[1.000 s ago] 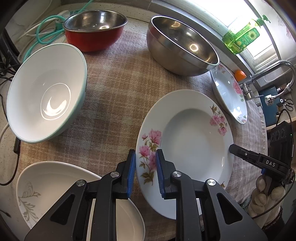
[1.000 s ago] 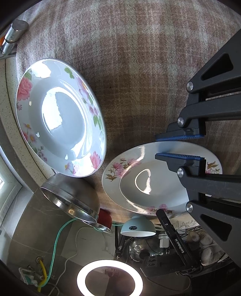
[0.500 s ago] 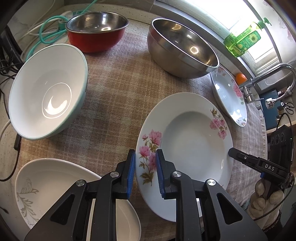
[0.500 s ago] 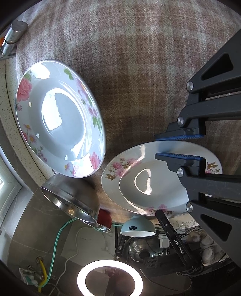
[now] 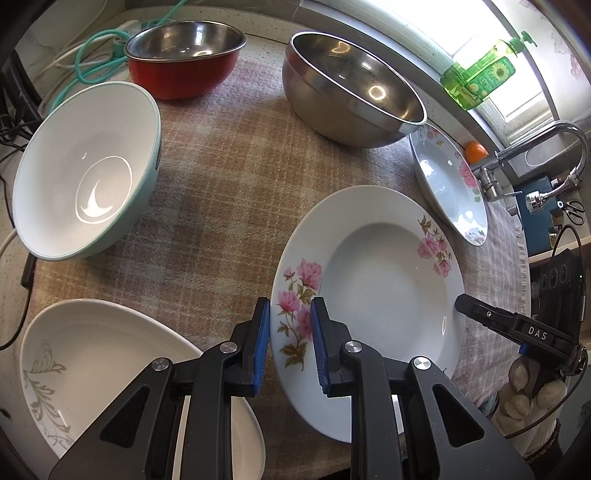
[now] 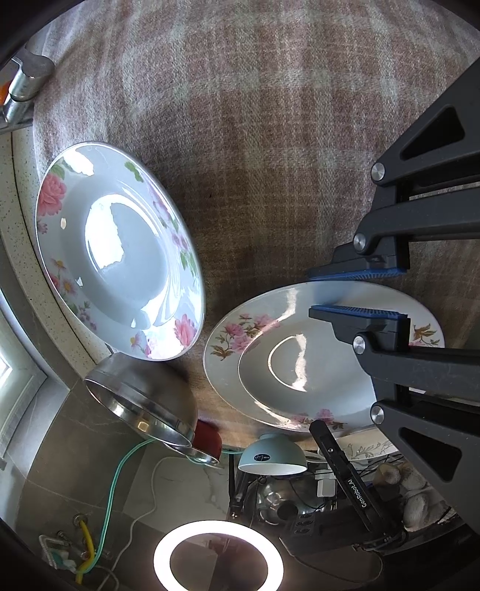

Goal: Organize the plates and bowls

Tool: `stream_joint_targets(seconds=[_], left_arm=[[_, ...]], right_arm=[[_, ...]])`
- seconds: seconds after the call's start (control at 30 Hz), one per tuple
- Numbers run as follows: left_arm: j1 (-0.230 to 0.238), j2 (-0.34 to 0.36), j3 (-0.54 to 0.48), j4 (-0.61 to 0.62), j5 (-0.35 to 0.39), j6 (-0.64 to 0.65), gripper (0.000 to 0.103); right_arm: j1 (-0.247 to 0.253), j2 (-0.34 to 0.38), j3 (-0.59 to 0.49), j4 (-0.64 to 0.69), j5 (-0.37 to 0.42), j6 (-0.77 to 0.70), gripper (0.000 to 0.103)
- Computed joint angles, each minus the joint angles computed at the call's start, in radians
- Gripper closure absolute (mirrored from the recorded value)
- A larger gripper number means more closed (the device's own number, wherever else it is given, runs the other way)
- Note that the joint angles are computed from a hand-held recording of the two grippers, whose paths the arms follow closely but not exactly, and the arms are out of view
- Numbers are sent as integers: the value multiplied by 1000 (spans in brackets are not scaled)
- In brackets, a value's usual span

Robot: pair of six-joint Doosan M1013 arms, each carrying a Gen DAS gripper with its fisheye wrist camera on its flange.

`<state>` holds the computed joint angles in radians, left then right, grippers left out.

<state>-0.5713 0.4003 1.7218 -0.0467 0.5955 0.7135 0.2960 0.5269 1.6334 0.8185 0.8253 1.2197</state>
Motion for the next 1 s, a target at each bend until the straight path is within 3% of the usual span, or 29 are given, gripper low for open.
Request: stream_joint_targets(seconds=[1.0], left_arm=[[-41, 6, -4, -32, 4, 20, 83]], right_arm=[[-22, -38, 67, 23, -36, -23, 91]])
